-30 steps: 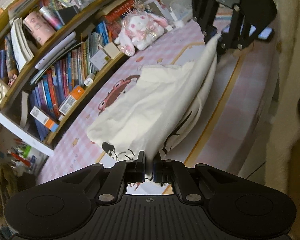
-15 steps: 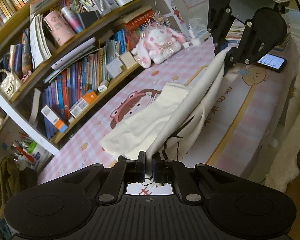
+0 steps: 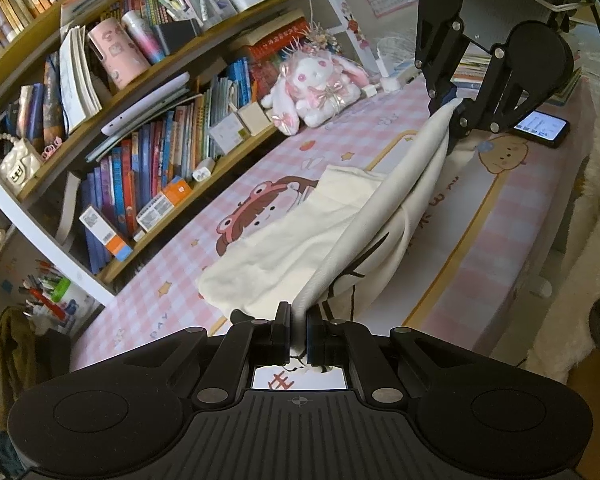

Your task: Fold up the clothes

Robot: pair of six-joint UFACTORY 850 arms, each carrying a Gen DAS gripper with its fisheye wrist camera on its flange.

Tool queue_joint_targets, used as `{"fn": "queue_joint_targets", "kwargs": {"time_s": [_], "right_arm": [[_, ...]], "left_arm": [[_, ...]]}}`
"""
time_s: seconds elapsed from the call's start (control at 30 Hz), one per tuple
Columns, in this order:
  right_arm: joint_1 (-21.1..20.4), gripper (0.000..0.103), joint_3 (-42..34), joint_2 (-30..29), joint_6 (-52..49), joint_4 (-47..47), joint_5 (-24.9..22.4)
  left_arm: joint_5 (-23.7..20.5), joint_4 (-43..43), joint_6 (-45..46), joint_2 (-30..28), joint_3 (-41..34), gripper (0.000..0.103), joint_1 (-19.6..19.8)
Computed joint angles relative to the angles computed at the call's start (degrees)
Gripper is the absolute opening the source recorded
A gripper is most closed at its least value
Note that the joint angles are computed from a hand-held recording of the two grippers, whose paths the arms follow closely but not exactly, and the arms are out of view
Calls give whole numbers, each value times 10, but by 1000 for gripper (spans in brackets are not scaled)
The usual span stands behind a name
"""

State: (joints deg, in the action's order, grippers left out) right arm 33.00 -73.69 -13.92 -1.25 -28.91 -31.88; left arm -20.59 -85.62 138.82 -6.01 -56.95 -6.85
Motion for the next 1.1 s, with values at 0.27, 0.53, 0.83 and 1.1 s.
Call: {"fn": "queue_joint_targets", "kwargs": {"time_s": [0.27, 0.53, 0.83, 1.1], "right_arm": [[-12, 10, -17, -9, 20, -27, 12], [-22, 10, -53, -40, 13, -24, 8], [-34, 10, -105, -82, 59, -71, -7], [-54, 10, -197, -167, 131, -127, -23]], "left_arm": [[-4, -27, 16, -12, -24, 7, 0], [-25, 14, -21, -52, -67, 7, 10], [-59, 8, -39, -128, -162, 7, 17], [-65, 35, -130, -241, -282, 7, 11]]}}
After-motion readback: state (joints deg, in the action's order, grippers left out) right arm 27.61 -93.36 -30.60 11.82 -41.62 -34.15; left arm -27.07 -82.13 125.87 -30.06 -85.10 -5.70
